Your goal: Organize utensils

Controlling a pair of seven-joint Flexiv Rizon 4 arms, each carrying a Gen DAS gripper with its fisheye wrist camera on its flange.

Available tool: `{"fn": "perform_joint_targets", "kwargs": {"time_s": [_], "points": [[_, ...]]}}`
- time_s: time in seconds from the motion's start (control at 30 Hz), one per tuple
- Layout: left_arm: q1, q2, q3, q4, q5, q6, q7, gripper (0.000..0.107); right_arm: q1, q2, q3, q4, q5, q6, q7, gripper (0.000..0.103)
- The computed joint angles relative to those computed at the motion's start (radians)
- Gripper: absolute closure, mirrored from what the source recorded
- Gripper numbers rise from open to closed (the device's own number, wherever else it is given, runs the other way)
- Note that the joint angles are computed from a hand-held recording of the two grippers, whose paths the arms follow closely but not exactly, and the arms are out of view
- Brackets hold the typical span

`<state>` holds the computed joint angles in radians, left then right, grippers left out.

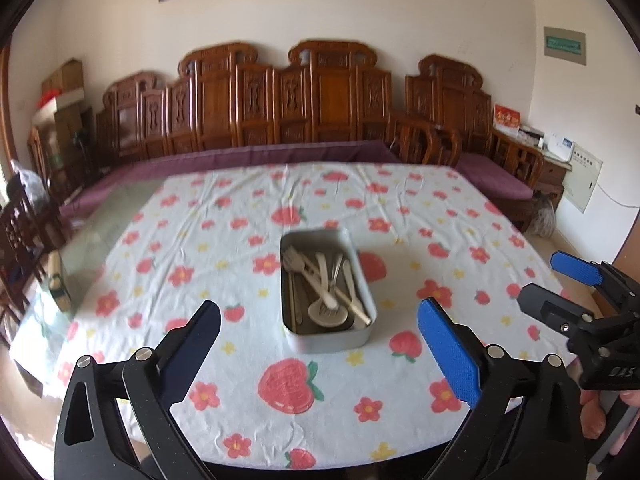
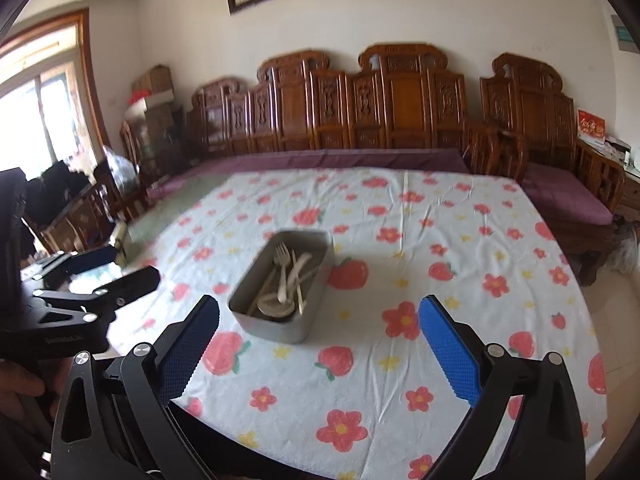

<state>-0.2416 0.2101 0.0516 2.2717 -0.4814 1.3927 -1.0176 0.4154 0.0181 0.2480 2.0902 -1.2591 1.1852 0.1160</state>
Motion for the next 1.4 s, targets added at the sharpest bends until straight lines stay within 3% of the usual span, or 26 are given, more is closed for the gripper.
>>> {"fn": "perform_joint_targets", "kwargs": {"time_s": [0.2, 0.53, 0.97, 1.4], "points": [[-0.020, 0.061, 0.003, -0.005, -0.001, 0.017, -0.022, 0.011, -0.007, 0.104, 0.043, 0.006, -0.036, -0.108, 0.019, 0.003], [-0.011, 0.110, 0.002, -0.004, 0.064, 0.029, -0.095, 0.011, -0.020, 0.170, 0.099, 0.007, -0.045, -0.221, 0.022, 0.003], [-0.050, 0.115, 0.026, 0.012, 0.063, 0.068, -0.089, 0.011, -0.017, 0.175, 0.106, 0.011, -0.048, -0.244, 0.038, 0.003], [-0.035, 0.124, 0.012, 0.012, 0.098, 0.066, -0.122, 0.011, -0.019, 0.183, 0.108, 0.013, -0.055, -0.243, 0.045, 0.003]]}}
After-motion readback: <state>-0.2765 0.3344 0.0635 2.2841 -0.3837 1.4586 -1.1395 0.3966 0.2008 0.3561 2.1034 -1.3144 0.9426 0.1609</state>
